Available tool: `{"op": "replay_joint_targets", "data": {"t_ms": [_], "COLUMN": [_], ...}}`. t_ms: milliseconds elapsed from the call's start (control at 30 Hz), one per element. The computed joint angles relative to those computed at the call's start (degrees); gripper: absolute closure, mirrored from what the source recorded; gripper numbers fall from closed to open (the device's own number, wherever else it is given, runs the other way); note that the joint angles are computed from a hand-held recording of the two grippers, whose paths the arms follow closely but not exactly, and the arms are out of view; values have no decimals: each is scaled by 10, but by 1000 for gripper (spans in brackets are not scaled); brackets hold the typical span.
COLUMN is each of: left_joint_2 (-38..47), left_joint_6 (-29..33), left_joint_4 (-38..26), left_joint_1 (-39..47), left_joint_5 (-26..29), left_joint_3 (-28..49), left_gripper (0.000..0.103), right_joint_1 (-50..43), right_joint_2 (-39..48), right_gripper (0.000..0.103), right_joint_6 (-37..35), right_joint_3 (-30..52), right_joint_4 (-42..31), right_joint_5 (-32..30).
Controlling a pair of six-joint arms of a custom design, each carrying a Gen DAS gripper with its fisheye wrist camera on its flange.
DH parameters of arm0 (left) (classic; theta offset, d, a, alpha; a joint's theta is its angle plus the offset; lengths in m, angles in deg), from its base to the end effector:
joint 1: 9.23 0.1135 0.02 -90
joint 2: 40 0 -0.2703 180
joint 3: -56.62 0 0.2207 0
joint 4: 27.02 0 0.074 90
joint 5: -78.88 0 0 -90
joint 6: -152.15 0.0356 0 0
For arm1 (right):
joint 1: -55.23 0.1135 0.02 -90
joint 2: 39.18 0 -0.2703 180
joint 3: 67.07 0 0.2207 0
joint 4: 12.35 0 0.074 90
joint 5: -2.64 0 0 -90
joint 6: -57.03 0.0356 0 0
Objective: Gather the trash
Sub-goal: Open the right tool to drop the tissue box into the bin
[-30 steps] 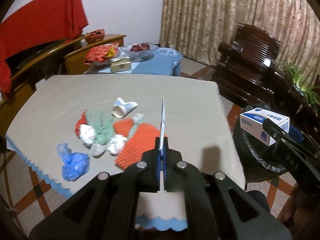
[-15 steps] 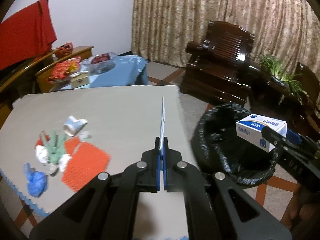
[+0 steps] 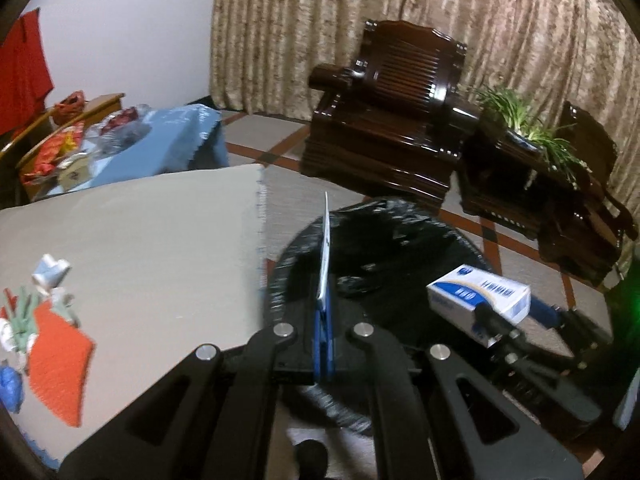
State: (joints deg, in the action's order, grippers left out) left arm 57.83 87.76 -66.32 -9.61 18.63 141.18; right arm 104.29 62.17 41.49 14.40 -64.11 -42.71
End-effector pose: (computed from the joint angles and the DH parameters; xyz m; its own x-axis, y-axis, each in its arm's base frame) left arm 0.3353 -0.0199 0.2473 -0.5832 0.3791 -0.7184 0.6204 0.7788 -0.0926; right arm 0.2234 0.2193 0.2092 -0.5446 0.4182 -0.7270 0.4941 0.8604 0.1248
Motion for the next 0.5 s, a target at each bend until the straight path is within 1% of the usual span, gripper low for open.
{"op": "replay_joint_targets", "data": {"t_ms": [67, 133, 167, 200, 267, 333, 467, 500], "left_joint_2": [13, 26, 26, 25, 26, 30, 30, 28], "left_joint_6": [-6, -6, -5, -5, 5, 17, 44, 53], "left_joint_4": [5, 19, 36, 48, 51, 44, 17, 6], "left_joint_1": [-20, -32, -33, -32, -22, -3, 38, 50], "left_joint_5": [-4, -20, -27, -31, -33, -34, -24, -21], "left_joint_3": [0, -3, -13, -20, -20, -12, 6, 12], "left_gripper": [98, 86, 68, 56, 56, 56, 56, 54], "right_joint_1": [-17, -23, -23, -20, -11, -5, 21, 27], "right_joint_2": [-9, -9, -8, -8, -8, -11, -19, -22], "right_gripper": [44, 43, 43, 43, 40, 40, 40, 40], "right_joint_6": [-21, -19, -14, -8, 10, 22, 58, 65], "right_joint_3": [-32, -44, -51, -54, -59, -62, -39, -31], "right_joint_4": [37, 46, 51, 50, 45, 38, -6, -18], "right_joint_5": [-23, -34, -37, -37, -35, -34, -23, -20]}}
